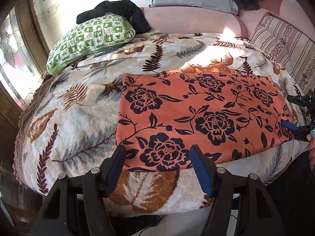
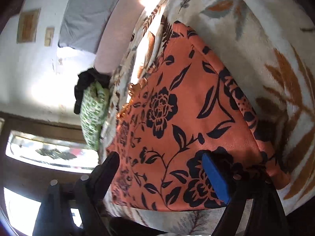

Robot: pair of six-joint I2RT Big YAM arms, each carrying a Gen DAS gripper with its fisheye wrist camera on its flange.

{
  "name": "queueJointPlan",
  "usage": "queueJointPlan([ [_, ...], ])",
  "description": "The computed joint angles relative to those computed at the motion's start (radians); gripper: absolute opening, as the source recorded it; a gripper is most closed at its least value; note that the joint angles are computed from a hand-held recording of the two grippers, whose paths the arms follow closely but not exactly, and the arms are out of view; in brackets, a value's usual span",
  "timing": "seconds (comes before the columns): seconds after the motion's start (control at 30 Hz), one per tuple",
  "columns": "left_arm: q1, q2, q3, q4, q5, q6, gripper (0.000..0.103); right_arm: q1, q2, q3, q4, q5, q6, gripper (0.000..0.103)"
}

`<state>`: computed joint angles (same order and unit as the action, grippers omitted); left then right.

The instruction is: Fold small clothes

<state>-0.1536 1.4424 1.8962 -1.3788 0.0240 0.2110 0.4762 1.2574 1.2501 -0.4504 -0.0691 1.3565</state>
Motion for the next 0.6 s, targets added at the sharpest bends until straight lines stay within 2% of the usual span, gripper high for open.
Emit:
queueJointPlan([
  [0.13,-0.003,0.012,0.001,-0.012,-0.013,-0.020,0.072,0.019,-0.016,-0.010,0.047,-0.010,-0.045,0.088],
  [0.2,-0.009,0.017,0.003,-0.017,-0.012,-0.019,0.072,0.021,-0.005,-0.009,0.013,0.001,-0.055,0.088],
  [0.23,-0.012,0.016,0.001,-0.018,-0.010,-0.013,0.072,0.017,-0.010,-0.033,0.026,-0.001,-0.034,0.088],
  [0.27,-0.015,0.014,-0.003,-0.015,-0.012,-0.005,0.072,0.017,-0.025,-0.069,0.085,0.009,-0.011,0.088],
  [0.4,-0.023,0.017,-0.009,-0.017,-0.022,-0.009,0.072,0.025,-0.045,-0.099,0.162,0.021,-0.040,0.089],
  [0.53,-0.031,0.025,-0.009,-0.034,-0.031,-0.022,0.072,0.019,-0.056,-0.157,0.266,0.012,-0.002,0.088],
  [0.6,-0.039,0.024,-0.011,-0.031,-0.038,-0.022,0.072,0.017,-0.064,-0.171,0.284,0.007,0.001,0.088],
])
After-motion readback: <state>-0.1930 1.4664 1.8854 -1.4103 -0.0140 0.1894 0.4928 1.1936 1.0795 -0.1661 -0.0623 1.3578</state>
